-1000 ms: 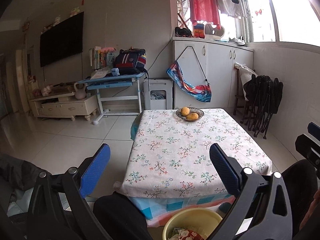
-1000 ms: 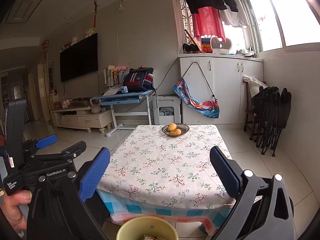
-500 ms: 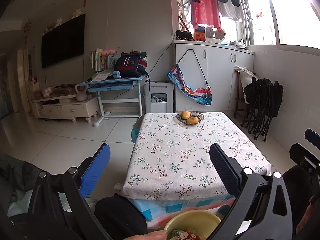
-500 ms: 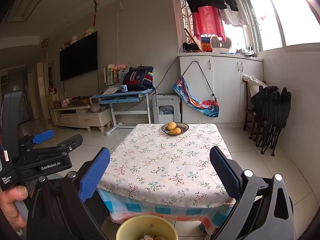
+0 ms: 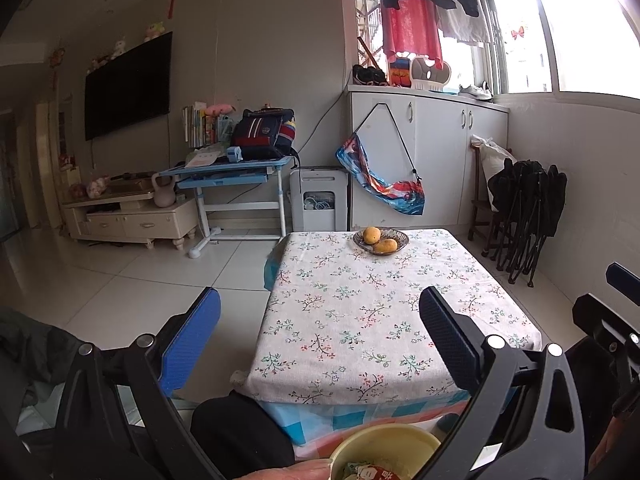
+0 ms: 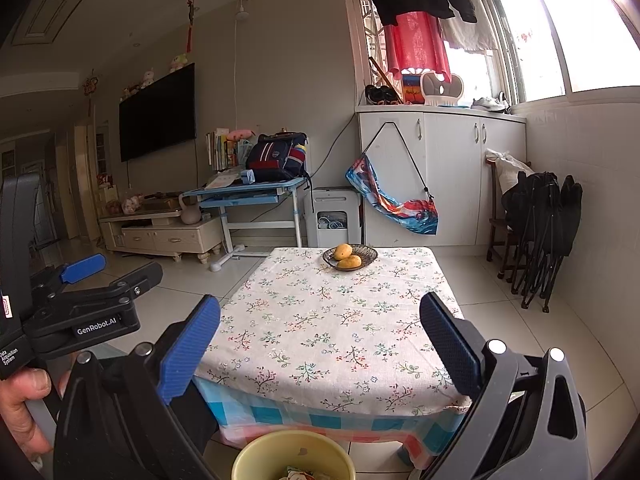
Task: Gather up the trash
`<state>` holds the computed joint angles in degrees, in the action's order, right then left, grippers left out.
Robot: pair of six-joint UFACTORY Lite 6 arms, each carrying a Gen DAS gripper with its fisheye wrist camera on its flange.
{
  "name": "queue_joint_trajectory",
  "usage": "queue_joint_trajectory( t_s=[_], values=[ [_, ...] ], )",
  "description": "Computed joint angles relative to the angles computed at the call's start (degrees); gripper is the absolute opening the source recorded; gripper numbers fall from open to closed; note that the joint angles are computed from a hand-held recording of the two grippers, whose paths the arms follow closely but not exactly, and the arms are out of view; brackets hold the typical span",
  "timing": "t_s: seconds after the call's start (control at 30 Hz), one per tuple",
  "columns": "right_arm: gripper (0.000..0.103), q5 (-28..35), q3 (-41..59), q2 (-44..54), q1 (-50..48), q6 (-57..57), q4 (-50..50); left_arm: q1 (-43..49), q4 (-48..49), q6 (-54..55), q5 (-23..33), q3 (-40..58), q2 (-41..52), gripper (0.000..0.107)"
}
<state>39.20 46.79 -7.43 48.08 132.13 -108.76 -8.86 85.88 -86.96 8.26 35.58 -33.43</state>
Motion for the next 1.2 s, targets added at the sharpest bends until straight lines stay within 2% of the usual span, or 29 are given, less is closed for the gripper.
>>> queue_joint_trajectory(
  t_s=[1.2],
  values=[
    [0.096,-0.14,-0.17,0.38,0.24,0.60,-0.06,-0.37,-5.68,5.85,0.72,0.49,-0.52,0.096]
  ],
)
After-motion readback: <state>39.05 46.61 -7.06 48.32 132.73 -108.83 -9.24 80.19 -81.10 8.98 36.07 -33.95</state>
